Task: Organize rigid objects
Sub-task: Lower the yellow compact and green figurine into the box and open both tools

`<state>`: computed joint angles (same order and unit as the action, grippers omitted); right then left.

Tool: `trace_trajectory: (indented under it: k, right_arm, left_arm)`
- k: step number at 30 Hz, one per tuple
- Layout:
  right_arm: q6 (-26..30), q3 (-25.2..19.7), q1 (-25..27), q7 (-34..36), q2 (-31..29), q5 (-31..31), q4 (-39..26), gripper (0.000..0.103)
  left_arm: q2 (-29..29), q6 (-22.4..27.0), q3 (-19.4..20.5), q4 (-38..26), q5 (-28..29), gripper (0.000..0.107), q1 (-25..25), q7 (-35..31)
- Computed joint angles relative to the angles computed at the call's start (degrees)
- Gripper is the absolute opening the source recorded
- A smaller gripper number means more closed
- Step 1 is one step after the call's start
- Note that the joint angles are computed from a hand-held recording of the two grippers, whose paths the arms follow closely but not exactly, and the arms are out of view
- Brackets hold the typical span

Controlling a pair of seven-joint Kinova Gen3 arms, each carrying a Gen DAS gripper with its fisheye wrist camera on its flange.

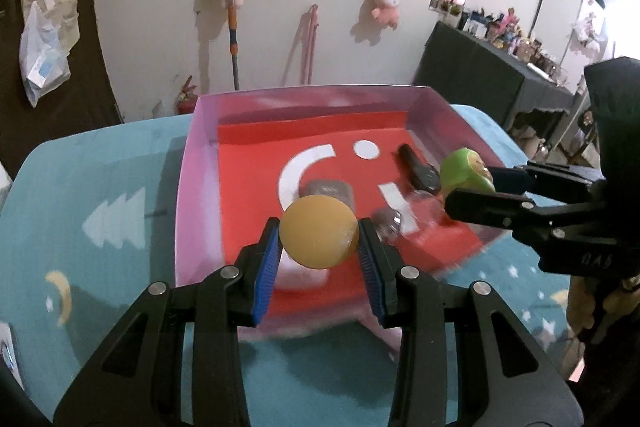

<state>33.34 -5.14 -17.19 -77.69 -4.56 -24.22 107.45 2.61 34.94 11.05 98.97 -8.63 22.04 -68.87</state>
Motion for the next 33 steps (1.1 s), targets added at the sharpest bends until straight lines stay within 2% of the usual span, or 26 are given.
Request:
trace_trajectory:
  k: [4,10,14,25,33]
  right_arm:
    - [4.09,0.14,1.21,-0.67,6.73,1.97,-7.17,0.05]
    - [12.36,-0.6,1.76,-5.29,16.4,9.96,-17.45,0.05]
    - [16.99,-1.17,2.46,-5.77,20.23,11.72,-21.69,0.05]
    - [21.27,-1.03,0.75,-8.65,23.68,17.23,-25.48,0.05]
    - [21.58,-1.27,0.63,-9.24,24.14,17.61,-25.99,0.05]
  left_arm:
    - [4.66,4.0,-0.75,-5.44,2.5,0.036,-1.4,-4.45]
    - [12.52,11.7,-2.14,-13.63,2.82,0.036,-0.7,-7.55]
    - [15.63,14.88,-3.46,-17.33,1.54,0.036,0.91,-7.68]
    - [19.29,20.45,-4.92,-21.9,-2.28,0.036,4.5,-6.92]
    - [19.74,21.49,-5.18,-22.14,-3.38,0.037,5.42,-6.61]
